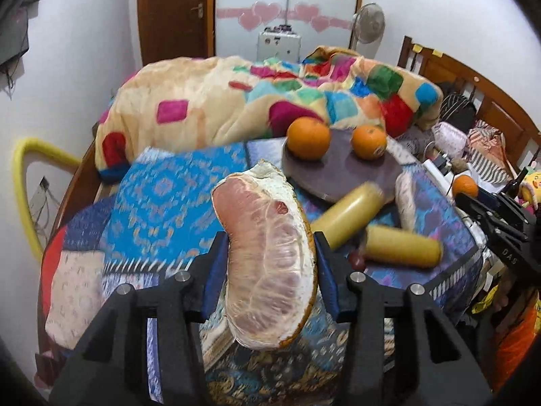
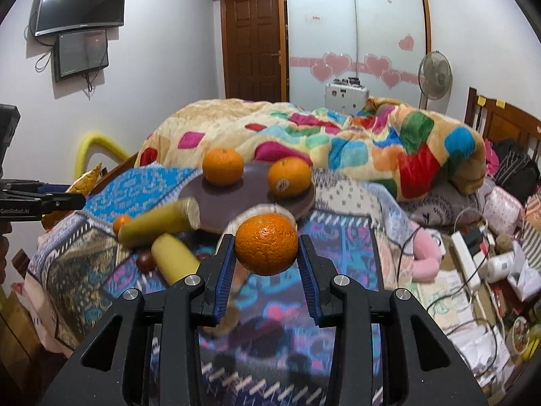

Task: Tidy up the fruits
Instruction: 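Place the tangerine and pomelo segment onto the brown plate with both grippers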

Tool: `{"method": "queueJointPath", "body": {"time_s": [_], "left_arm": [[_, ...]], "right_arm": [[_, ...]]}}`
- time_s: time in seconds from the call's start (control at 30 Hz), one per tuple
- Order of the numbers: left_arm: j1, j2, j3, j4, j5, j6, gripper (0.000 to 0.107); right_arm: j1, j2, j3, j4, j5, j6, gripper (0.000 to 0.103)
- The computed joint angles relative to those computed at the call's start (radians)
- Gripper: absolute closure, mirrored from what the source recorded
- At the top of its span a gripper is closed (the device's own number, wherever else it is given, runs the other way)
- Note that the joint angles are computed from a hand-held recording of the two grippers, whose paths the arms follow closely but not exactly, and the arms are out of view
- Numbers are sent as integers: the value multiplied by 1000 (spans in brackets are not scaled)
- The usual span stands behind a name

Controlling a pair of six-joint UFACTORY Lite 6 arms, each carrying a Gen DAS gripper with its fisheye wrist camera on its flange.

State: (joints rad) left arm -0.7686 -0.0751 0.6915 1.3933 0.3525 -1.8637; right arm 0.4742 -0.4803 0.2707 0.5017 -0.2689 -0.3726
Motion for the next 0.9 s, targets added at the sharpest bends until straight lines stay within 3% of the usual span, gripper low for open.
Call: {"method": "queueJointPath", "body": {"time_s": [0.3,0.57,0.7,0.8,0.9], "left_arm": [[67,195,233,86,-78,1,58],[112,393,463,31,-124,128,58],[127,494,584,-89,-143,274,58],[131,555,661,-145,-149,344,58],[136,628,757,-320,-154,532,58]], "right_arm": [[-19,202,182,-94,-52,52,69],[-62,429,361,-207,-67,104,69],[-73,536,447,-202,-61,59,69],[-99,610,512,-317,-17,142,69],[-126,667,566,-451,29,256,69]]}}
